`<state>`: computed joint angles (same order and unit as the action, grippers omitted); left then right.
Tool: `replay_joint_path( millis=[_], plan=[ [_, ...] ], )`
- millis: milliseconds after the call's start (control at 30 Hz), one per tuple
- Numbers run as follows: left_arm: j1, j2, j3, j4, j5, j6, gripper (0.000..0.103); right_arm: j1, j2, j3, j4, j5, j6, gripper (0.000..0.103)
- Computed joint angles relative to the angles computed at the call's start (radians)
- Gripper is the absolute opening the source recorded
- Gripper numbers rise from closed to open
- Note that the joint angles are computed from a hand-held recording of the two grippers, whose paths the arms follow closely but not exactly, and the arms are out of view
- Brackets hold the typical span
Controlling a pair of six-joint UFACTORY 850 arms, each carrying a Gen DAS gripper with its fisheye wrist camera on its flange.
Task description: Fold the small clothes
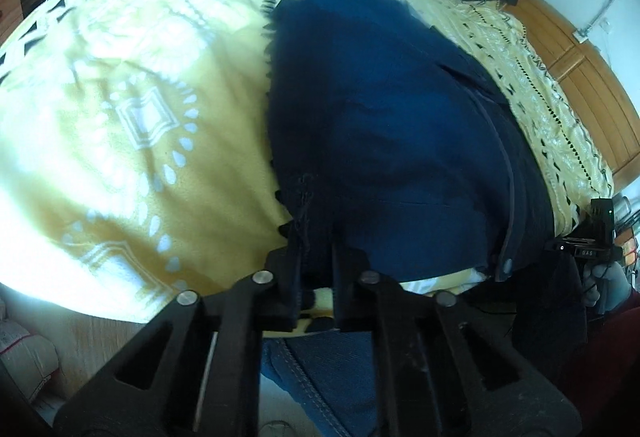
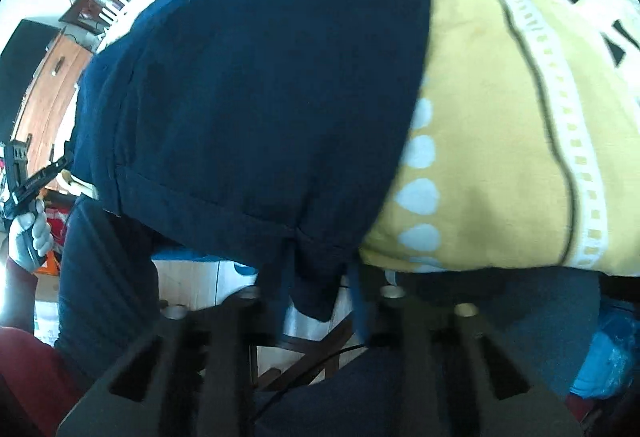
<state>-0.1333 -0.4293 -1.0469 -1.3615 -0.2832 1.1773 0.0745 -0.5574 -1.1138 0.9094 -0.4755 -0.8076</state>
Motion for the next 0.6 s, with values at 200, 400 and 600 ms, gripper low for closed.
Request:
replay_joint_path(
  millis=[200, 400, 600],
  plan=[
    [0.059, 0.066, 0.037, -0.43, -0.185, 0.295, 0.007, -0.054, 0.119, 0.059, 0.3, -0.085, -0.279, 0.01],
    [0.096, 0.045, -0.079, -0.605, -0.311, 0.336, 0.007, -0.13, 0.12, -0.047, 0.524, -0.238, -0.403, 0.01],
    [0.067, -0.165, -0.431, -0.44, -0.21, 0.132, 0.009, -0.152, -0.117, -0.451, 0.46, -0.251, -0.254, 0.01]
  ],
)
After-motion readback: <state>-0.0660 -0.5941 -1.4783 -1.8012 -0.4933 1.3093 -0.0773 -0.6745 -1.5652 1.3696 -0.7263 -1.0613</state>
